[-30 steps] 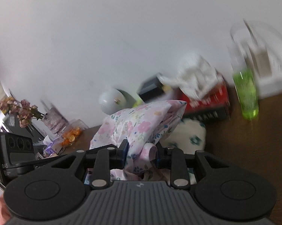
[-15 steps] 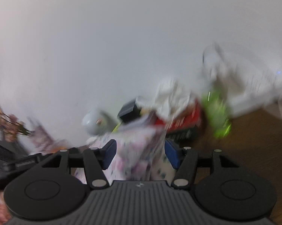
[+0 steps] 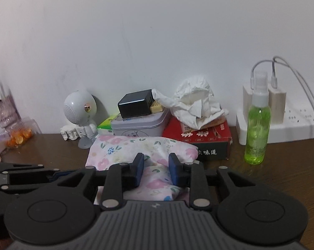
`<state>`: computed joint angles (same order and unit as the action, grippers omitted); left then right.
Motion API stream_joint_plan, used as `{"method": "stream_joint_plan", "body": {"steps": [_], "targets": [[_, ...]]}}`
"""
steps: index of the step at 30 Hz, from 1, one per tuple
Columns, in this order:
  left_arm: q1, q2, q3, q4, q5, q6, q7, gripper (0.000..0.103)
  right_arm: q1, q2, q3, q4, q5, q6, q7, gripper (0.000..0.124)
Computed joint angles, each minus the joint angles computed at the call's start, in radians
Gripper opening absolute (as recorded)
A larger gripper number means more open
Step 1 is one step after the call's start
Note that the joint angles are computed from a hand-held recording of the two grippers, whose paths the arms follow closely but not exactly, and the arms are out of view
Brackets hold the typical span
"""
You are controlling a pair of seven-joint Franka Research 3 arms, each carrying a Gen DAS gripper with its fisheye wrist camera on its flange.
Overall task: Fold clothes
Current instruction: 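Carry the pink floral bundle with both grippers onto the green floral garment stack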
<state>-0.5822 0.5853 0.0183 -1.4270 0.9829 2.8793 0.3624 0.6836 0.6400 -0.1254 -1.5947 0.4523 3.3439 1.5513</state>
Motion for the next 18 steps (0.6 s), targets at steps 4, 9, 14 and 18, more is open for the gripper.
{"method": "stream_joint_plan", "body": {"steps": [4, 9, 14, 18], "targets": [[-0.010, -0.017, 0.023, -0.020, 0.027, 0.036, -0.059, 0.007, 0.018, 0.001, -0.013, -0.009, 0.004, 0.037, -0.016, 0.027], [-0.084, -0.082, 0.113, -0.060, 0.232, 0.021, -0.283, 0.053, -0.064, -0.065, 0.102, -0.090, -0.001, 0.165, -0.061, 0.035], [-0.127, -0.173, 0.130, -0.137, 0.458, -0.073, -0.479, 0.101, -0.120, -0.142, 0.181, -0.177, 0.019, 0.237, -0.105, 0.081], [-0.121, -0.254, 0.095, -0.221, 0.547, -0.130, -0.541, 0.103, -0.042, -0.191, 0.133, -0.221, 0.158, 0.267, -0.237, 0.103]]}}
